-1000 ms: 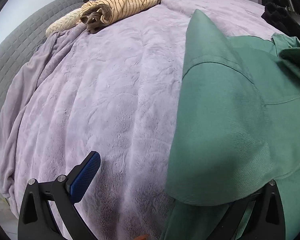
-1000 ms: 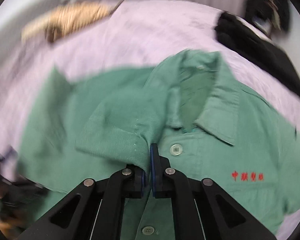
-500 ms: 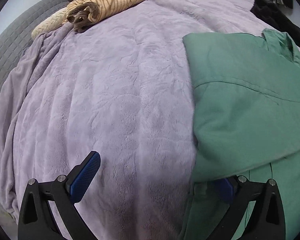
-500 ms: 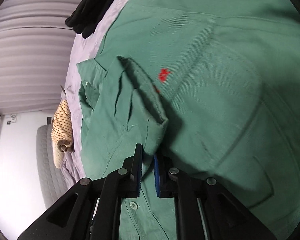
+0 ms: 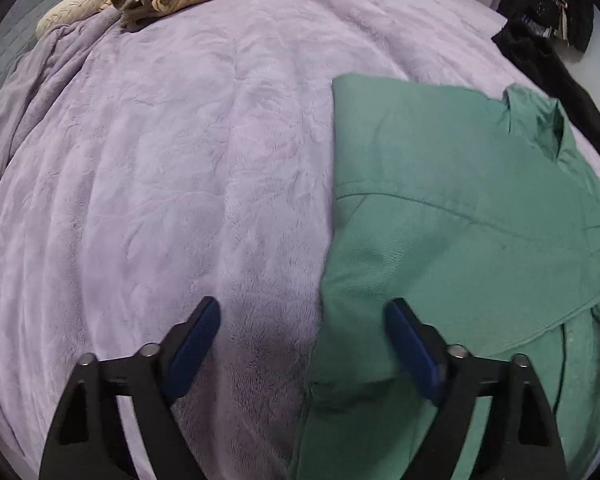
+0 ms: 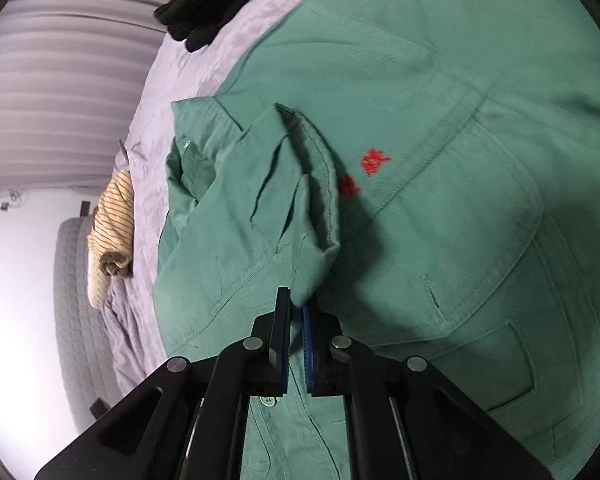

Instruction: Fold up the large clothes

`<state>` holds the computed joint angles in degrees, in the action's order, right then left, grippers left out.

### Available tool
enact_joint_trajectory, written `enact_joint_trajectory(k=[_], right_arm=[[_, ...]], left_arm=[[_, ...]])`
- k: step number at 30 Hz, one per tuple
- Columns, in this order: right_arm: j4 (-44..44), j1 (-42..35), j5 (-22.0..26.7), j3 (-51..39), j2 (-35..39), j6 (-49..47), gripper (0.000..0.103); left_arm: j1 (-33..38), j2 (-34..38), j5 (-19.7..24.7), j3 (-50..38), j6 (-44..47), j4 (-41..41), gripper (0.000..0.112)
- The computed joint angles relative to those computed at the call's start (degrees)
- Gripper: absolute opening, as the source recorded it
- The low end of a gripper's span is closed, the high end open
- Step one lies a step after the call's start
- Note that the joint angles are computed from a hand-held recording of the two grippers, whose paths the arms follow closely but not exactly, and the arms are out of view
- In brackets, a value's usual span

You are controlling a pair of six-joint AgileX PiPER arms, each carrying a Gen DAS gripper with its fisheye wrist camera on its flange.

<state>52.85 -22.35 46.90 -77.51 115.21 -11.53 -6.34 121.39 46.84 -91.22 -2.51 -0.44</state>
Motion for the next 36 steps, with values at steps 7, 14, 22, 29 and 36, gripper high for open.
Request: enact_joint_trajectory(k=[7, 14, 22, 29, 36], right_arm=[[-0.6, -1.3, -1.1, 6.1, -1.2, -2.2, 0.004], [-16.0, -0.6, 0.3, 6.3, -6.0, 9.0, 0.007], [-22.3, -2.3, 5.3, 10.9, -12.8, 9.9, 0.012], [-13.8, -2.6, 4.8, 13.0, -13.5, 2.8, 0.071], [-10.4, -0.2, 0.1, 7.2, -7.7, 4.1, 0.071]], left_arm=[[3.1, -1.3, -4.1, 5.7, 4.7, -4.2, 0.078], [0.8, -3.1, -0.4, 5.3, -0.8, 2.1, 0.078], [0.0, -3.8, 2.1, 6.8, -6.0, 7.5, 0.078], [6.8, -3.4, 7.9, 0.5, 7.2, -12.8, 0.078], [3.5, 11.1, 15.7, -19.5, 5.3, -12.8, 0.078]])
